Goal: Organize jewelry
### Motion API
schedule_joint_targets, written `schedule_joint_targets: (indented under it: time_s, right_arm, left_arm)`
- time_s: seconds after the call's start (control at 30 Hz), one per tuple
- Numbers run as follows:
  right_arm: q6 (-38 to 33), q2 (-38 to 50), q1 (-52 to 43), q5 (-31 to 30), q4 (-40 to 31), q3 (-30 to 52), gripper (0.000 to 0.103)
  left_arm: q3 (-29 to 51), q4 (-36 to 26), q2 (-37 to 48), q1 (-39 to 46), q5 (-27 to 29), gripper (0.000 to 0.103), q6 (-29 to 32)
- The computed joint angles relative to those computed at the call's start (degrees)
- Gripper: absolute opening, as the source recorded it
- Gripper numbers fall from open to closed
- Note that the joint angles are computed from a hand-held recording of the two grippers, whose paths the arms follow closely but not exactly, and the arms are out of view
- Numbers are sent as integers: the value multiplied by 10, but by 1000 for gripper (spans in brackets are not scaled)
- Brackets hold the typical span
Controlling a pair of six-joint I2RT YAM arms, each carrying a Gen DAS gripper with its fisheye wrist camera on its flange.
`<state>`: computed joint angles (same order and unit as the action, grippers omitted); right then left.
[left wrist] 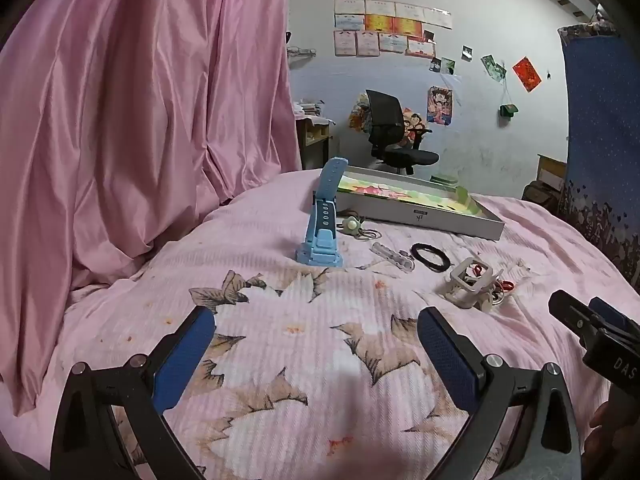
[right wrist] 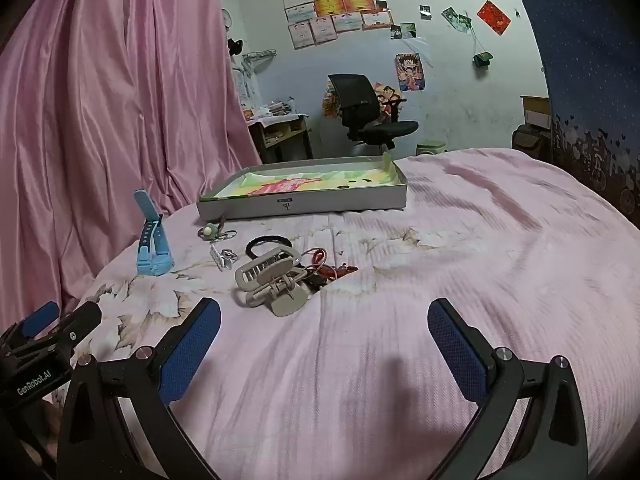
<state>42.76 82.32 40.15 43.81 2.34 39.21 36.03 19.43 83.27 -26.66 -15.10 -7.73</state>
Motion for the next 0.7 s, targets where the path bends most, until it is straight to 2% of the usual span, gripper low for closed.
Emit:
schedule_joint_targets:
  time_s: [0.7]
  right_arm:
    - [-1,-3,-1,1,5,-3,102]
  left_arm:
    - [6,0,1,3,5,102,-5]
